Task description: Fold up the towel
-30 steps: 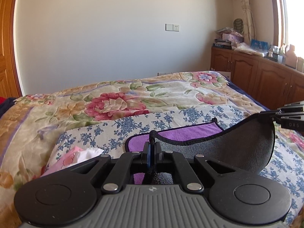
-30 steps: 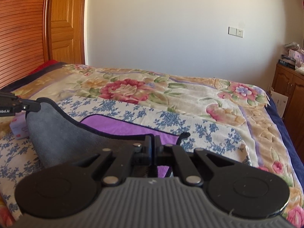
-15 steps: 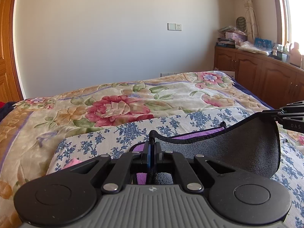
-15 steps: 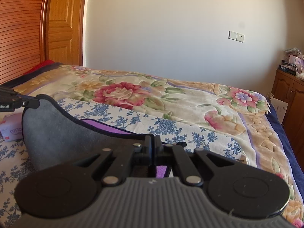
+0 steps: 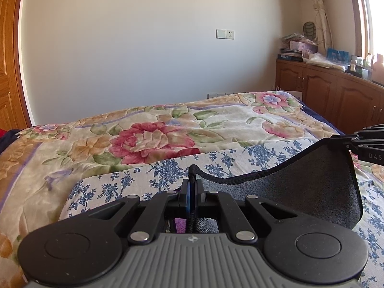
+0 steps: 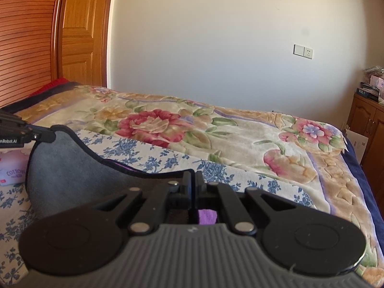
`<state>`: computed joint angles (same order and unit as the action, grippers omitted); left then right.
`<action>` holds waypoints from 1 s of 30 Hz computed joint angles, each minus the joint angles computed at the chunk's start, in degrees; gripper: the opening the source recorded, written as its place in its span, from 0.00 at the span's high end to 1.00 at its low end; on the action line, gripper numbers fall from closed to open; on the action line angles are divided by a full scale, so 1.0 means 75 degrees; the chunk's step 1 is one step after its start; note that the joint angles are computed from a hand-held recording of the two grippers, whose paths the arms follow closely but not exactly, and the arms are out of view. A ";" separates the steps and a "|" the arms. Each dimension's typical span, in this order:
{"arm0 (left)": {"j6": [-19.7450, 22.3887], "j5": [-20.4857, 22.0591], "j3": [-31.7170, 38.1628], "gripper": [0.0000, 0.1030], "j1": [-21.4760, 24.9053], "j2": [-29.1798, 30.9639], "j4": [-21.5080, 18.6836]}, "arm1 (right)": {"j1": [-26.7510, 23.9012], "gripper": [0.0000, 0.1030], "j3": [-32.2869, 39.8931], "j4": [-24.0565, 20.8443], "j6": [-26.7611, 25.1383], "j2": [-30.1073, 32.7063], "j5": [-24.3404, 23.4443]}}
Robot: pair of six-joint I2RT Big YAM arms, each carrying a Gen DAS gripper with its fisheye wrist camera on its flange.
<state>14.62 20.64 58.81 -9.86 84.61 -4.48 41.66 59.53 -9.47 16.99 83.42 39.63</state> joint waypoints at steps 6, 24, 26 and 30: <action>-0.0055 -0.0113 0.0106 0.96 -0.0014 0.0232 0.0178 | -0.0145 0.97 0.0061 0.0130 -0.0192 0.0168 -0.0063; -0.0148 -0.0533 0.0548 0.96 -0.0145 0.0895 0.0583 | -0.0564 0.97 0.0270 0.0205 -0.0534 0.0578 -0.0119; -0.0146 -0.0592 0.0613 0.96 -0.0179 0.0965 0.0590 | -0.0617 0.97 0.0308 0.0200 -0.0566 0.0640 -0.0144; -0.0145 -0.0697 0.0740 0.96 -0.0224 0.1114 0.0624 | -0.0717 0.97 0.0391 0.0219 -0.0573 0.0794 -0.0197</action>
